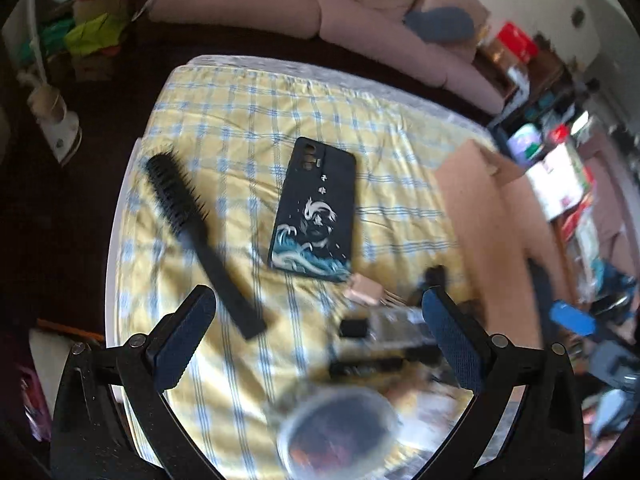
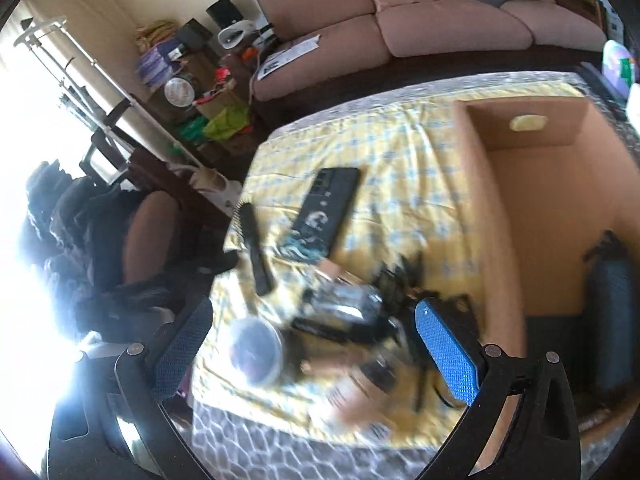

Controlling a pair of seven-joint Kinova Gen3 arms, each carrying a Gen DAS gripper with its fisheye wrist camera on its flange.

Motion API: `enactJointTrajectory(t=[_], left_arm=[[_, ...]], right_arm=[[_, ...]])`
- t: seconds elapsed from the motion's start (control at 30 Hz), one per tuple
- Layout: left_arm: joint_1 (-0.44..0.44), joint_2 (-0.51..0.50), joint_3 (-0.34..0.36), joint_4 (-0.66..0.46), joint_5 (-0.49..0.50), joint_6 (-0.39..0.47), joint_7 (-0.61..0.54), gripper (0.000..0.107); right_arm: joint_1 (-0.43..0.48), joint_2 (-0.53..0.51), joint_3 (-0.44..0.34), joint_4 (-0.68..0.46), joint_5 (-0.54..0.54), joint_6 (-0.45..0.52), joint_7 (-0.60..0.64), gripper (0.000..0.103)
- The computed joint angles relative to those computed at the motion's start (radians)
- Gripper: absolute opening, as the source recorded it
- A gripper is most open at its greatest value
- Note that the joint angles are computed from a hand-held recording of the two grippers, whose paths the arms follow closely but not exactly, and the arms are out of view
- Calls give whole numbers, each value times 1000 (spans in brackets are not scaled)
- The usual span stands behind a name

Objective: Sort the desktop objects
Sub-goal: 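Move the left gripper over the black printed phone on the table, then grasp the black printed phone with the left gripper and lift it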

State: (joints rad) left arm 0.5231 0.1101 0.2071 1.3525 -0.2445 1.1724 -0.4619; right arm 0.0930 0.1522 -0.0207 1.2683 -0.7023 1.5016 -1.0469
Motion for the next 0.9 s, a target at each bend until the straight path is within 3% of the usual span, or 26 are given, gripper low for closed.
enactJointTrajectory(t=[0.23, 0.4, 0.53, 0.67, 0.8, 0.87, 0.9], left_arm=[[72, 216, -37, -180, -84, 127, -171, 103], [61, 294, -75, -280, -46, 202, -252, 103], [20, 368, -90, -388, 53, 302, -349, 103], [39, 418, -117, -432, 65, 349, -363, 102], [52, 409, -135, -412, 58, 331, -349, 90], [56, 406, -136, -413, 51, 332, -354, 76], [55, 401, -135, -409, 54, 329, -354, 76]], right_arm=[[-36, 99, -35, -32, -46, -86, -113, 103], [-32, 145, -64, -58, -45, -123, -148, 103], [-17, 163, -75, -50, -40, -129, -146, 103], [-9, 167, -76, -38, -19, -129, -142, 103], [-4, 165, -75, -25, -7, -125, -135, 103], [-6, 165, -75, -26, 2, -121, -132, 103], [-4, 162, -75, -23, 2, -120, -128, 103]])
